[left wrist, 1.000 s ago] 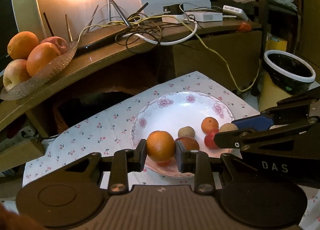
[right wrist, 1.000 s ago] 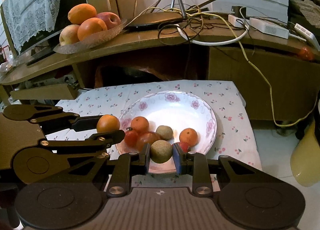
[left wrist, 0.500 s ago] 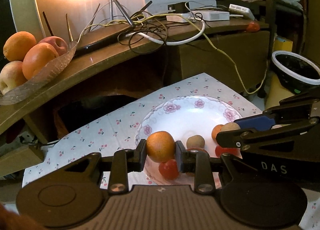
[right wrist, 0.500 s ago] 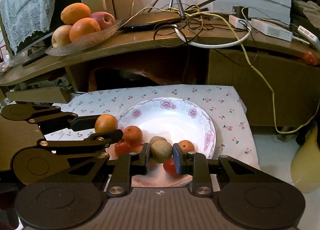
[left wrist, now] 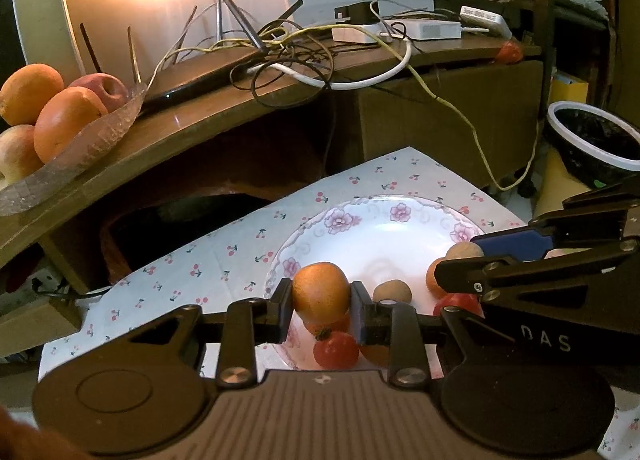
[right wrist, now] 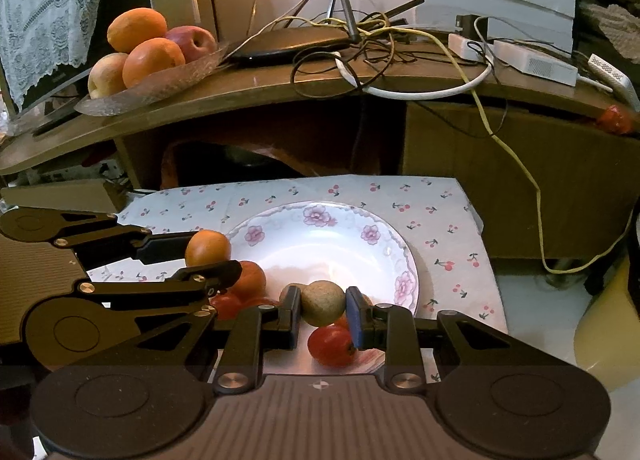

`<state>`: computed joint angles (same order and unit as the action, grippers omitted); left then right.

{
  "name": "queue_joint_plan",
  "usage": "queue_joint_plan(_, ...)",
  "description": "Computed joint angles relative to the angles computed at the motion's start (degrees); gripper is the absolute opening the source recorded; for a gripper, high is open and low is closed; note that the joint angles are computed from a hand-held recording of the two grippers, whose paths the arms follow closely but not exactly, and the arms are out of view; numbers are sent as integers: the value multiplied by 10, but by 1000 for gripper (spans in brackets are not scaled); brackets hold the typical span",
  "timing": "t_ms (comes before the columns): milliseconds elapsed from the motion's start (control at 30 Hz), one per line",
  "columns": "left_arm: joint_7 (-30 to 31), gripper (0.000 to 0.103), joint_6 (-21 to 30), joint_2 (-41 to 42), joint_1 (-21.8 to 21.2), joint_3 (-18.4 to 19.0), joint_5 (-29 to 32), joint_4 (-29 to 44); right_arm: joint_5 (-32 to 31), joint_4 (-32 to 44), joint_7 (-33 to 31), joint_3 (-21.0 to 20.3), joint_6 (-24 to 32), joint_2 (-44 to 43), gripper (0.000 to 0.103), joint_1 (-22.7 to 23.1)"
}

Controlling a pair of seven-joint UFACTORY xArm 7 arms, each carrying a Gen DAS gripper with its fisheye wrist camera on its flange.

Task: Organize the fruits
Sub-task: 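Lower the orange and kiwi onto the plate and open both tools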

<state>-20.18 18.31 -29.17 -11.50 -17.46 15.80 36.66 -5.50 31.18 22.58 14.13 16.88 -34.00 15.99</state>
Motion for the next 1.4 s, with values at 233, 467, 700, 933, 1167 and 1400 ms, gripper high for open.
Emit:
queue_joint_plan(233, -6, 34, -6, 10, 5, -2, 6, 3, -9, 3, 2, 4, -9, 11, 29, -9)
queue_joint_plan(467, -10, 34, -9, 22, 8, -1, 10, 7, -22, 10, 7, 11, -14, 25, 29, -20)
queue_joint_plan(700, -14, 34, -12, 31, 9, 0, 14, 11, -35, 15, 14, 16, -17, 34, 29, -29)
queue_joint_plan(933, -21, 34, -15, 46, 13, -1, 22, 16, -47, 19, 18, 19, -20, 47, 29, -36)
queue_joint_plan(1167, -32, 34, -21, 54, 19, -2, 34, 16, -56, 26, 17, 18, -25, 65, 29, -38)
queue_joint_plan(1400, -35, 34, -25, 55, 18, 1, 37, 15, -64, 29, 27, 22, -28, 72, 30, -44)
